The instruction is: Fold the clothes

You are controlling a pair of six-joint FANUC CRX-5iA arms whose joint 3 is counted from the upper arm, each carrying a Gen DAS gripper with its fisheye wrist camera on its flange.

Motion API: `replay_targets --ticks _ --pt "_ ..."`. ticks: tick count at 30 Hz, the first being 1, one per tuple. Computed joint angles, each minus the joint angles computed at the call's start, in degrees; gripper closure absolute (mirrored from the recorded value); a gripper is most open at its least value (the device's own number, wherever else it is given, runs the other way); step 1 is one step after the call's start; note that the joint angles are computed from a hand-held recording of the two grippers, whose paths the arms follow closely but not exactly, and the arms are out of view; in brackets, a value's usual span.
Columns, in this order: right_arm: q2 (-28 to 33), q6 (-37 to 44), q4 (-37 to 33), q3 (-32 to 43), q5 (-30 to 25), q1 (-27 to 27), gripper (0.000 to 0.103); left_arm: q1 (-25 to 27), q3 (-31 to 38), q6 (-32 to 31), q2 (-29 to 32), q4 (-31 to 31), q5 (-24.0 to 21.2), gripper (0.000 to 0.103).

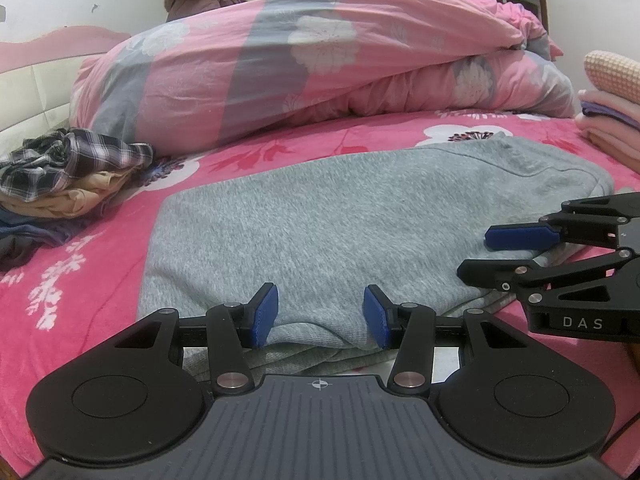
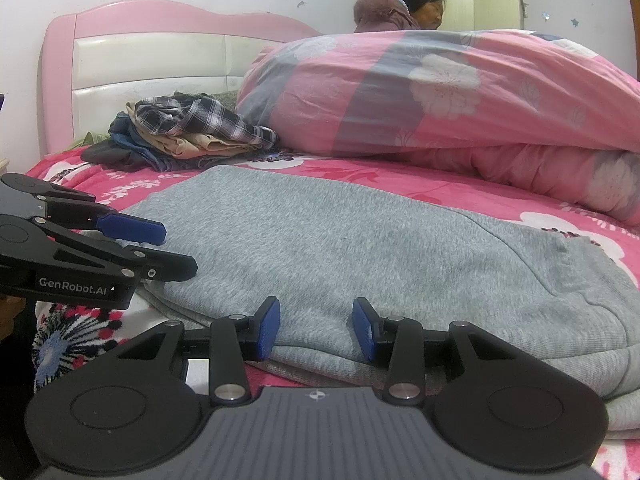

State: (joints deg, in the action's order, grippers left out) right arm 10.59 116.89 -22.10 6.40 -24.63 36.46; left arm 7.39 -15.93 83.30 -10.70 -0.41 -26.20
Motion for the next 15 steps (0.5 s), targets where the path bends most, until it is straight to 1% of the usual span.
replay_targets --ticks 15 --pt "0.08 0.13 -0.17 0.15 -0.13 -0.06 0.060 -0.16 0.12 0.57 -0.03 -0.74 -0.06 0.056"
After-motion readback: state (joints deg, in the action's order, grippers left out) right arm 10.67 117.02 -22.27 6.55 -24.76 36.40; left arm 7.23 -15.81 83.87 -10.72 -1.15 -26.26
